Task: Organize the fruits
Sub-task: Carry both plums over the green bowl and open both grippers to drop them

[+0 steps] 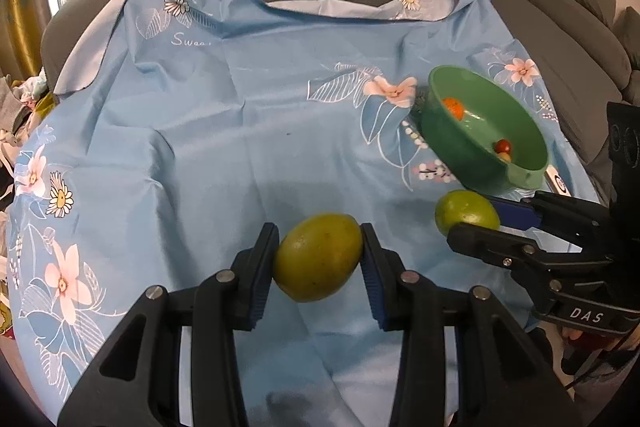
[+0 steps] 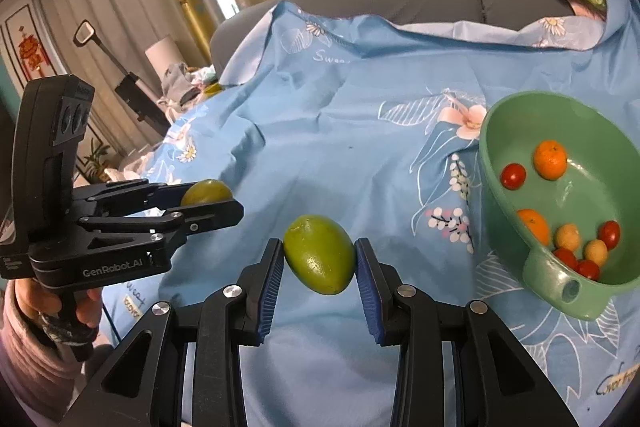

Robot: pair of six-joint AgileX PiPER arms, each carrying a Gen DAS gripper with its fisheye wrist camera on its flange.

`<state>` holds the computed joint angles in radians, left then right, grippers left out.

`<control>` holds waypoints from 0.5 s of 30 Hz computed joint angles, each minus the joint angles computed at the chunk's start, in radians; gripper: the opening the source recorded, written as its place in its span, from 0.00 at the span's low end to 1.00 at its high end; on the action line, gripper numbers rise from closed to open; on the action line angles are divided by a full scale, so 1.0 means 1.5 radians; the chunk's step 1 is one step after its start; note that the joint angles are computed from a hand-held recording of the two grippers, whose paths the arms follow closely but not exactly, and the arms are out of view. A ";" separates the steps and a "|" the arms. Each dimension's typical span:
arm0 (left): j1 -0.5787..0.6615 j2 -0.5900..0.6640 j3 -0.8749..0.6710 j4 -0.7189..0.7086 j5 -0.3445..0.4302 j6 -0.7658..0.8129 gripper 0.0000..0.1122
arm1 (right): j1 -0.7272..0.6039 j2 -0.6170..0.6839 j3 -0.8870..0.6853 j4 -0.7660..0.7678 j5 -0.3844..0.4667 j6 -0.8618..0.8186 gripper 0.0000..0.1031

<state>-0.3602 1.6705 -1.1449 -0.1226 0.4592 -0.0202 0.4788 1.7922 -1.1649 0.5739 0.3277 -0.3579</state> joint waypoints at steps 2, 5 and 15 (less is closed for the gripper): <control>-0.006 -0.010 0.005 0.011 0.000 -0.012 0.36 | 0.004 -0.013 0.009 -0.007 -0.005 0.007 0.37; -0.014 -0.027 0.014 0.023 0.000 -0.026 0.36 | 0.007 -0.032 0.023 -0.018 -0.012 0.017 0.37; -0.048 -0.066 0.021 0.096 0.016 -0.109 0.36 | 0.010 -0.078 0.059 0.010 -0.036 -0.010 0.37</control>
